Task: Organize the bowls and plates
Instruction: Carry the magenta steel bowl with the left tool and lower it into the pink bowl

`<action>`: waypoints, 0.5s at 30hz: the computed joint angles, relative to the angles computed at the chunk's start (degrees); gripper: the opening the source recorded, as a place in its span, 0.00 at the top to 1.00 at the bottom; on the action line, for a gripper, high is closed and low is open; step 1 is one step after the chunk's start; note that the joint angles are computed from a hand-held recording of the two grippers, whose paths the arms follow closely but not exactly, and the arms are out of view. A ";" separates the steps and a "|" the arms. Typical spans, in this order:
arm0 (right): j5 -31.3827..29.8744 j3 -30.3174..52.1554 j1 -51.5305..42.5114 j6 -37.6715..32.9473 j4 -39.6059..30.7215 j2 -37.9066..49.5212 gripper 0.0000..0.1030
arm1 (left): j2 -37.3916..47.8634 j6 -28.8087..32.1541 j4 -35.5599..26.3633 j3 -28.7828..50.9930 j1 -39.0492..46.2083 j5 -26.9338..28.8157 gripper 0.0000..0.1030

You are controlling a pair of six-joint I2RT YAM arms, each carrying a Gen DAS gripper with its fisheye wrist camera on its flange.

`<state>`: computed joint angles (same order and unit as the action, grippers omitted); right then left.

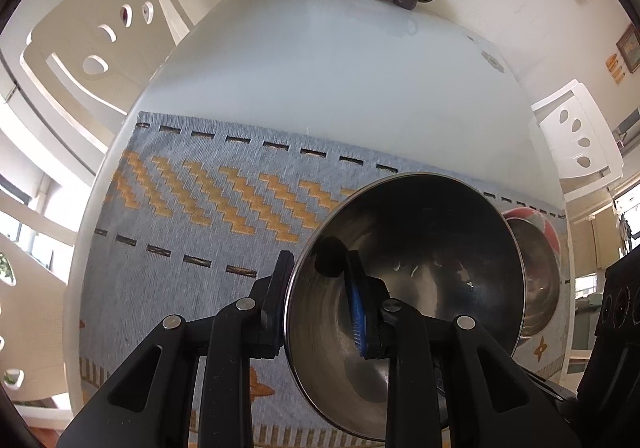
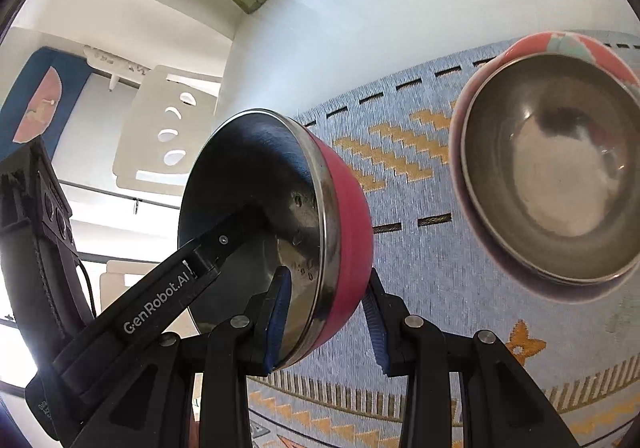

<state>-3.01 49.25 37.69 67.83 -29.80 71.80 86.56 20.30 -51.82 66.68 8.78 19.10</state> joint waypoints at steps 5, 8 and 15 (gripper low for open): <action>0.64 0.72 -0.83 -0.71 -3.41 -2.66 0.66 | -1.30 -1.99 -0.88 0.19 -1.79 0.07 0.78; 0.42 0.18 -1.67 -1.47 -4.98 -4.96 0.66 | -2.51 -3.56 -0.84 -0.23 -3.52 -0.23 0.78; -0.27 -1.23 -4.32 -2.72 -8.78 -10.04 0.66 | -5.33 -7.55 -0.22 -1.79 -9.05 -1.35 0.78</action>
